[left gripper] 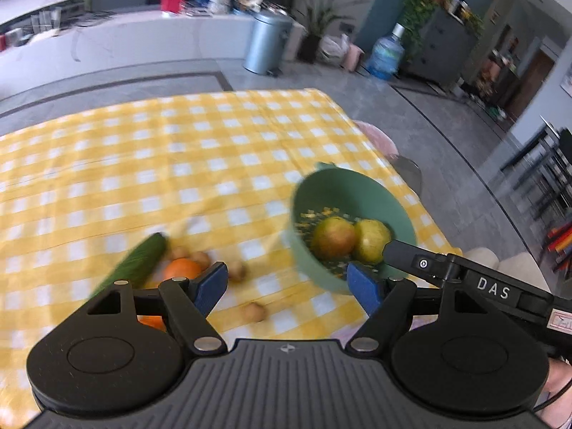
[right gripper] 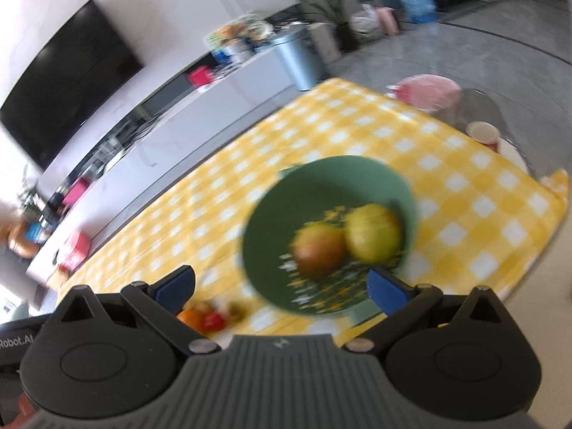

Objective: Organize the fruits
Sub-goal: 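Move the right tool back to the oranges and grasp one orange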

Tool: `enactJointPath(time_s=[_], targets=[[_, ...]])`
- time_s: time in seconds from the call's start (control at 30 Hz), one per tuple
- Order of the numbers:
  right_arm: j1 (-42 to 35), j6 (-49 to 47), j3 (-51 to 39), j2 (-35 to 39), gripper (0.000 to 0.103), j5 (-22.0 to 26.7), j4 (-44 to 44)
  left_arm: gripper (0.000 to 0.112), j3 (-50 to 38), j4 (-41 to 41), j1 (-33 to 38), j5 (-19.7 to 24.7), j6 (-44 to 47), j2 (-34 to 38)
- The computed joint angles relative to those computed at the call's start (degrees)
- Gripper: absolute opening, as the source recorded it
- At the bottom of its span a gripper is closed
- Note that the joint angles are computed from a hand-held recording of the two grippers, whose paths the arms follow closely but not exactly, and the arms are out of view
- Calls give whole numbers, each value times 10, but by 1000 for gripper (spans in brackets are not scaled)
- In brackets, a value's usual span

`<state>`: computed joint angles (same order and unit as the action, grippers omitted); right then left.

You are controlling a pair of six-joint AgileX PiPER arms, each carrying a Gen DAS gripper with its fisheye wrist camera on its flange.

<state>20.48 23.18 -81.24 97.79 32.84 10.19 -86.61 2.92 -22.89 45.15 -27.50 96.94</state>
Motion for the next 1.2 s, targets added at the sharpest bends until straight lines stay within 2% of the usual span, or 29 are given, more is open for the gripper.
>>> enactJointPath(time_s=[0.27,0.37,0.43,0.47,0.57,0.63,0.73,0.8,0.83,1.0,1.1,1.2], targets=[[109,42,-43,15,99,-4,-64,89,132,26,52,-12,-58,-110],[139,78,-49,32,98,-23,-80,89,182,38,74,-25,-83,-135],[147,77,-64,53,87,-18,-53,89,221,75,75,-36,-120,-152],[149,70,-71,65,85,-14,-39,89,236,82,77,-44,-127,-153],[162,79,-91,100,79,-2,-40,88,280,56,103,-87,-118,-157],[159,55,-92,120,73,-9,-1,87,315,16,129,-128,-86,-166],[144,-33,-77,142,66,-31,134,87,333,-24,158,-151,-41,-151],[138,-91,-76,161,62,-34,210,86,343,0,164,-151,-68,-146],[140,-99,-84,173,62,-29,221,86,344,13,166,-152,-88,-139],[165,-75,-141,230,62,8,190,85,352,-37,196,-164,-38,-104],[175,-44,-165,255,62,15,187,85,351,-37,201,-163,-33,-86],[190,9,-196,275,60,16,143,85,347,-26,200,-153,-40,-75]])
